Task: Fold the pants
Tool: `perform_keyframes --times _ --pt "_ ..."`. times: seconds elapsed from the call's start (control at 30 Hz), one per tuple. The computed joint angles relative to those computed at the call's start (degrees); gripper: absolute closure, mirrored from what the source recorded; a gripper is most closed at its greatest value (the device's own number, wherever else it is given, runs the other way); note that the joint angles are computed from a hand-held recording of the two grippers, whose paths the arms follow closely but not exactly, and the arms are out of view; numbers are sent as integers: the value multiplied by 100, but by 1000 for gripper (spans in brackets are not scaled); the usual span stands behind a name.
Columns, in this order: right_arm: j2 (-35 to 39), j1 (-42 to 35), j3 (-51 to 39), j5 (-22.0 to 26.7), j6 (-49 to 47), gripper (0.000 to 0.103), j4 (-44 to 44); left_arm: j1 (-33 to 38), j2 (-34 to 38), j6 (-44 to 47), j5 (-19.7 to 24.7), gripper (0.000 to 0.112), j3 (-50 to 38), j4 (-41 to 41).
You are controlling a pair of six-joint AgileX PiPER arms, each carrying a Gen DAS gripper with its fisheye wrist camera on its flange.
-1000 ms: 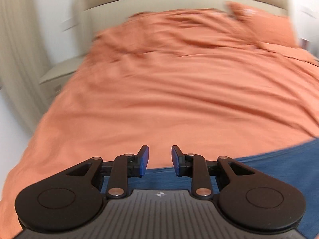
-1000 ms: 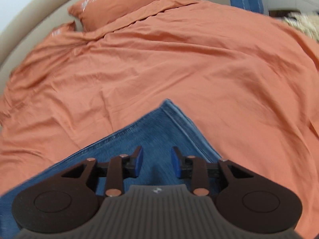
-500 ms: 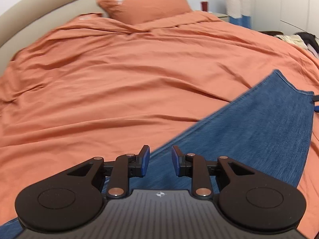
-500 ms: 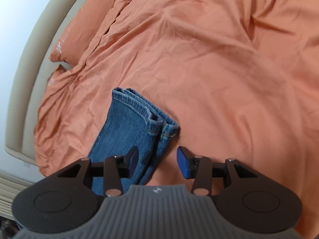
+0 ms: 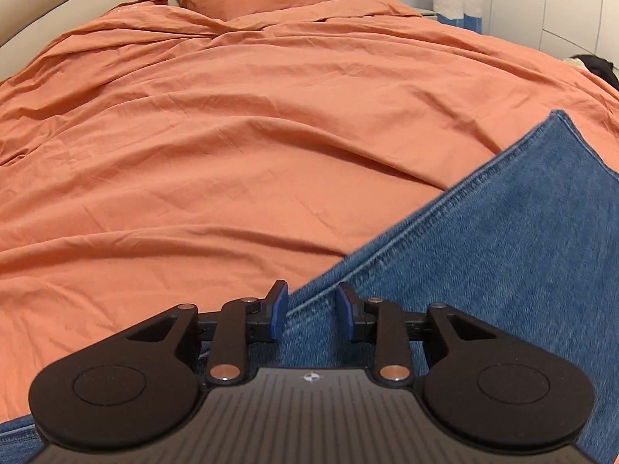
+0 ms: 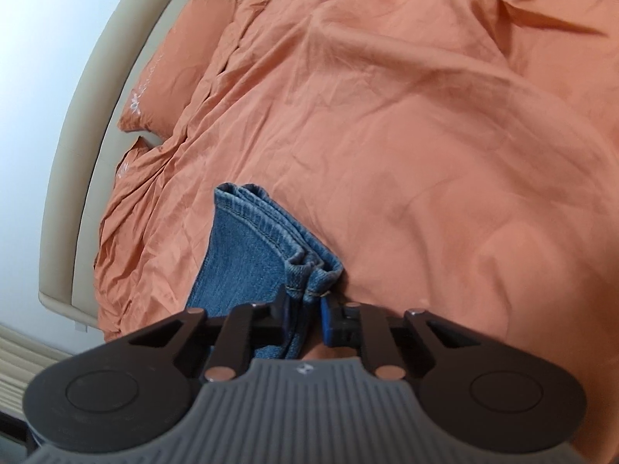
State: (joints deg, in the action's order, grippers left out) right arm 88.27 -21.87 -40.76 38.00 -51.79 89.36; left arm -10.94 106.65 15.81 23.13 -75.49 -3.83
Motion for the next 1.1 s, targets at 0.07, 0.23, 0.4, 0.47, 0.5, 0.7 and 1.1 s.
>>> perform_keyframes --times 0.07,0.23,0.4,0.47,0.5,0.7,1.1 --pt "-104 74 -43 -101 27 97 -115 5 -101 -125 -36 76 48 31" --pt "-693 307 -359 -280 752 99 -867 258 -879 -183 -64 76 511 -119" --pt "-1486 1419 -1321 -842 3083 99 -3327 971 -1983 384 125 76 1189 -688" --pt "-1676 2082 -1725 -1094 4102 99 -4473 1384 -2407 800 252 76 1444 -1156" --pt "-1701 2426 -1947 -1196 4611 99 -5046 1670 -2641 1172 347 76 1601 -1585" --pt "-1304 4512 -3501 -1114 7801 99 -8483 3265 -3623 2619 1177 76 2385 -3713" --pt "1457 7280 -5745 -1024 10538 101 -10846 5289 -3804 3560 2625 76 2593 -4971"
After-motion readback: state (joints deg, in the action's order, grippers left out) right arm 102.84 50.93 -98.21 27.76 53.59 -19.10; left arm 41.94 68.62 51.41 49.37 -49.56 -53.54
